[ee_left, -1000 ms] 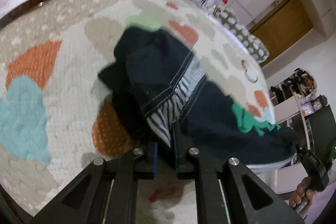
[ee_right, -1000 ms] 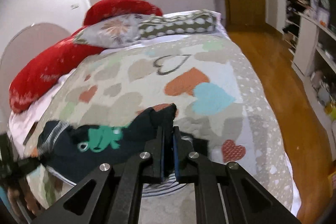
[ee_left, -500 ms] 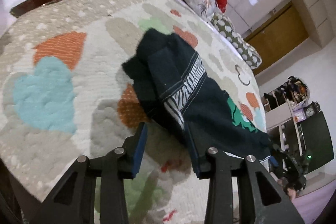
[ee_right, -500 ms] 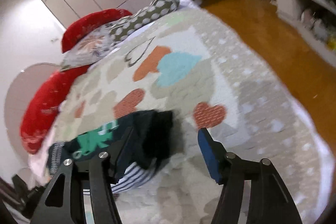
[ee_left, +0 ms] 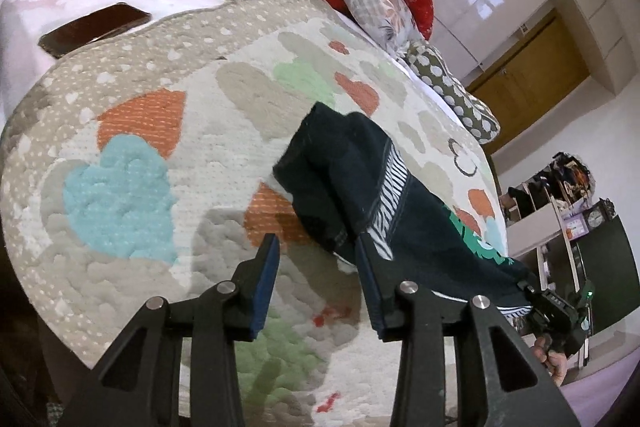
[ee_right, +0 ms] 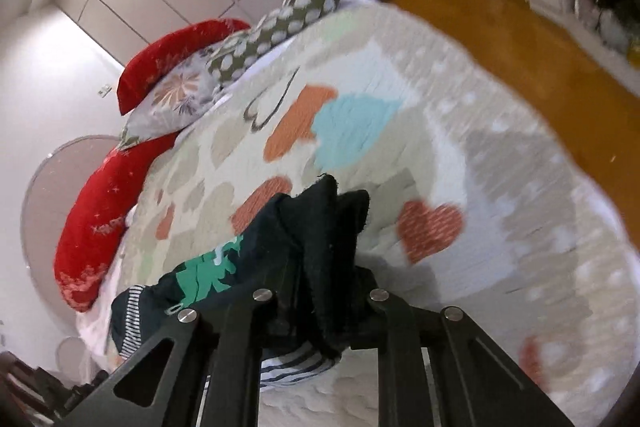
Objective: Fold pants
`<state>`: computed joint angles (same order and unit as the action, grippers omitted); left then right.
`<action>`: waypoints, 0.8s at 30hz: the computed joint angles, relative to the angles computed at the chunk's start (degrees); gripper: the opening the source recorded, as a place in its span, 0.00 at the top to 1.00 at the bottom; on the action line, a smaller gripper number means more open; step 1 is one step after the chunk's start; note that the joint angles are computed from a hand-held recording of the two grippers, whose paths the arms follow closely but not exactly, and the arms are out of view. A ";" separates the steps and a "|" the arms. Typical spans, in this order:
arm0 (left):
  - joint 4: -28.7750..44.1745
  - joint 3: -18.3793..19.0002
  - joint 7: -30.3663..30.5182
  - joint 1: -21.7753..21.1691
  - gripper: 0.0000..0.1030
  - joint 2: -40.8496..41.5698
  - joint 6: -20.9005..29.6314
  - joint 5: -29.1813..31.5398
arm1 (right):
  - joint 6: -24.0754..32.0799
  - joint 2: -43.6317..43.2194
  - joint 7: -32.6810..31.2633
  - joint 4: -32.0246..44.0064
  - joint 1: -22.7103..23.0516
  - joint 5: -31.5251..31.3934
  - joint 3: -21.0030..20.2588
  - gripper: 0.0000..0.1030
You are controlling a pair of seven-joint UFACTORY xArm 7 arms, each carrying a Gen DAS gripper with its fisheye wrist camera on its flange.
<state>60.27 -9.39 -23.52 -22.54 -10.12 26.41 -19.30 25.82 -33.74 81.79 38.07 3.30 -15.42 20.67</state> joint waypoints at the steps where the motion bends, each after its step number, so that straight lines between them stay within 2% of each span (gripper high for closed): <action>1: 1.23 -0.22 0.27 -0.24 0.63 0.81 0.45 0.22 | 2.19 -1.15 -0.66 -0.04 0.02 -0.35 -0.14 0.85; 4: 5.25 -1.54 -0.09 -0.41 0.60 3.52 1.53 3.81 | 4.03 -3.58 -0.04 -2.04 -0.10 0.29 -0.96 0.85; 6: 9.05 -2.53 -1.02 -0.65 0.54 6.39 2.38 7.28 | 6.01 -4.53 1.11 -2.96 -1.08 0.16 -0.53 0.84; 10: 18.18 -3.60 0.70 -2.50 0.53 14.97 2.62 13.45 | 8.91 -4.28 1.63 -3.96 -0.85 -0.19 -0.47 0.74; 13: 26.00 -1.94 -4.03 -4.53 0.53 22.10 8.88 21.17 | 12.01 -6.21 2.32 -3.13 -0.87 -1.11 0.18 0.63; 14: 27.74 -0.88 -6.29 -5.32 0.56 23.95 11.29 23.83 | 14.67 -7.43 2.80 -2.07 -1.43 -2.12 1.18 0.63; 15: 27.40 -0.44 -7.24 -5.50 0.61 24.15 11.69 24.60 | 19.27 -8.30 3.20 0.10 -2.50 -3.81 2.96 0.63; 17: 23.46 -0.54 -7.03 -4.93 0.61 22.57 7.96 24.02 | 25.62 -8.14 2.35 4.41 -3.65 -6.78 5.37 0.63; 18: 21.63 -0.37 -7.30 -5.17 0.61 21.66 6.28 25.34 | 26.55 -7.50 0.92 6.50 -3.04 -8.58 5.52 0.63; 20: 19.11 -0.14 -8.36 -5.82 0.61 20.53 3.86 28.53 | 24.22 -4.16 -3.07 9.74 -1.15 -9.65 4.38 0.63; 24: 15.60 0.04 -10.89 -6.49 0.60 19.25 0.21 33.53 | 14.07 8.96 -14.06 17.07 4.76 -7.88 0.94 0.63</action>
